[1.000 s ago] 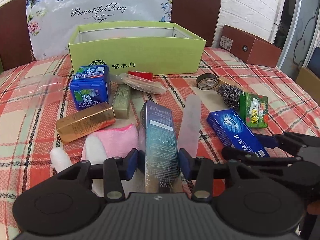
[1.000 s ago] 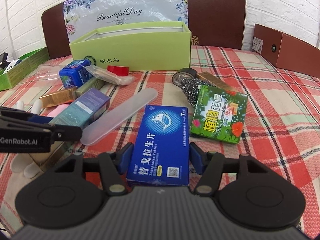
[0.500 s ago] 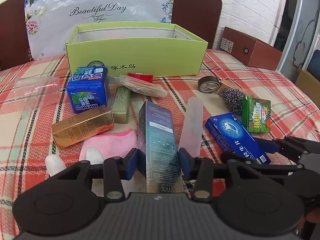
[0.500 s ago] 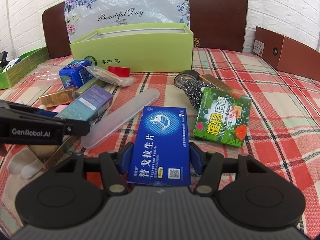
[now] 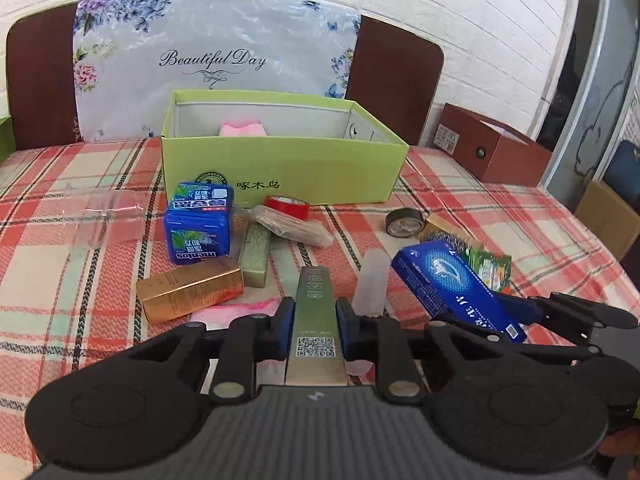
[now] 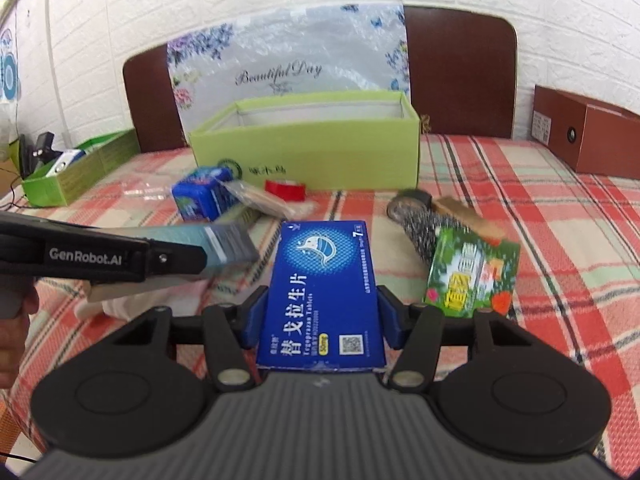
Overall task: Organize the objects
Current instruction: 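Carry both boxes to the green box and release them inside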
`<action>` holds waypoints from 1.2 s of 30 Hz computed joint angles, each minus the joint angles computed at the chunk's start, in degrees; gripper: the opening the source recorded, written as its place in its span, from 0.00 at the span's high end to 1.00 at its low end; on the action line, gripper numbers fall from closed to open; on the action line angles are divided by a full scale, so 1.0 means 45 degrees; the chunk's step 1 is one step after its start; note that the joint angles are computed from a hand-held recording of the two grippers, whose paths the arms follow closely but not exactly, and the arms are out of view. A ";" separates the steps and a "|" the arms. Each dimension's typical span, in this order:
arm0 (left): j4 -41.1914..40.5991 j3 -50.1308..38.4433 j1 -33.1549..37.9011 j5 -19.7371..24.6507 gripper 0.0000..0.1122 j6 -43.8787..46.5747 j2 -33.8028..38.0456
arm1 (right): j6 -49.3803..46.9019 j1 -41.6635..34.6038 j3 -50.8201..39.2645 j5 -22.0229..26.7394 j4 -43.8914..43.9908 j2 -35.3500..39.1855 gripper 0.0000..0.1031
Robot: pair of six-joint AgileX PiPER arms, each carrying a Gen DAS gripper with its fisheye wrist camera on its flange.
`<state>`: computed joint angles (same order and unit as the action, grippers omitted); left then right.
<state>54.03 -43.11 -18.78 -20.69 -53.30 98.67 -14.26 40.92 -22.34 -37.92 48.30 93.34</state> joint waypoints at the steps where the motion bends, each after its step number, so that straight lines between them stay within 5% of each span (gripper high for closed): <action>1: -0.0201 0.0016 -0.0029 0.0076 0.80 0.0398 -0.0087 | -0.0212 0.0004 -0.0040 -0.0019 0.0116 -0.0148 0.46; 3: -0.0385 -0.0067 -0.0242 0.0521 0.80 0.1204 0.0040 | -0.0593 -0.0014 -0.0131 -0.0052 0.0321 -0.0324 0.46; 6: 0.1251 -0.0263 -0.0143 0.0480 0.80 -0.0209 0.0641 | -0.0623 -0.0144 -0.0179 -0.0008 0.0294 -0.0371 0.46; 12: -0.0487 -0.0311 -0.0548 0.0590 0.80 0.1805 0.0971 | 0.0107 -0.0320 -0.0174 0.0264 -0.0129 0.0049 0.46; 24: 0.1136 -0.0441 -0.0098 -0.0064 0.81 -0.0178 -0.0291 | -0.0458 -0.0282 -0.0289 -0.0055 -0.0031 -0.0206 0.46; 32: 0.1863 -0.2410 -0.0109 0.0201 0.81 -0.1953 -0.0265 | -0.1388 -0.2014 -0.1798 0.0960 -0.1440 -0.0431 0.46; 36: 0.3378 -0.4323 -0.0132 0.0411 0.81 -0.4361 0.0573 | -0.1800 -0.3192 -0.3354 0.1915 -0.2242 -0.0047 0.46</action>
<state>69.23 -62.56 -19.38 -18.84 -72.92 101.25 -22.36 26.55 -37.44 -29.31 38.22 93.12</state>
